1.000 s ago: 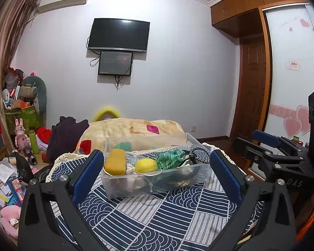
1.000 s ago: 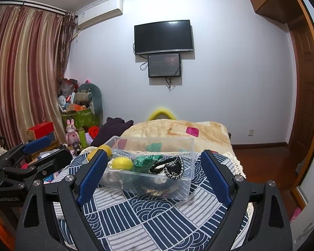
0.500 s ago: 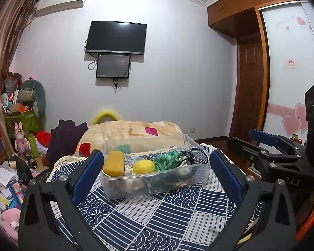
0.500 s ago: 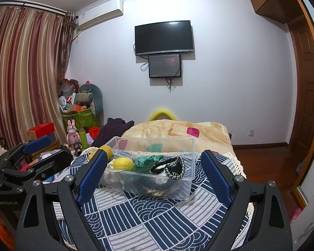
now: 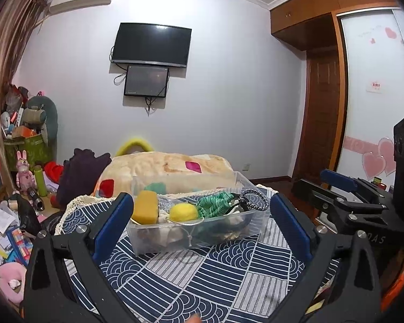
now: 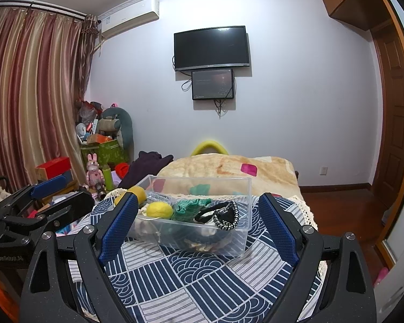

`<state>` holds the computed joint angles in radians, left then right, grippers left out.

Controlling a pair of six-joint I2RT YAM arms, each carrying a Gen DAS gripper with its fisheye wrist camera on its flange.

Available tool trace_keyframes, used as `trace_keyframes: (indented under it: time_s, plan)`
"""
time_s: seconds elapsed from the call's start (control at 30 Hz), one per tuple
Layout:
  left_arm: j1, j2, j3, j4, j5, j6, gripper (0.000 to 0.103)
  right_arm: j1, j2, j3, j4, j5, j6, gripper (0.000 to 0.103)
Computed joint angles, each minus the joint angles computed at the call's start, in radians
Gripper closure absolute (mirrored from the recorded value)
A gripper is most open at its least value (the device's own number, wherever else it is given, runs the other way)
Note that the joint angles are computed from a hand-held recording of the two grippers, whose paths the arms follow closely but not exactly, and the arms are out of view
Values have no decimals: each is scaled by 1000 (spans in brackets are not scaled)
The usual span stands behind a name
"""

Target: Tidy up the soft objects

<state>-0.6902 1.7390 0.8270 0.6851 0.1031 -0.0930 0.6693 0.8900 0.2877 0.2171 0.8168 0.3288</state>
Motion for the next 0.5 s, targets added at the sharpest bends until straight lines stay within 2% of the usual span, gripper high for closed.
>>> trace_keyframes:
  time_s: [0.5]
  plan:
    - [0,6,5,-14,11,-6,0,9,37,6,14,0,13,13]
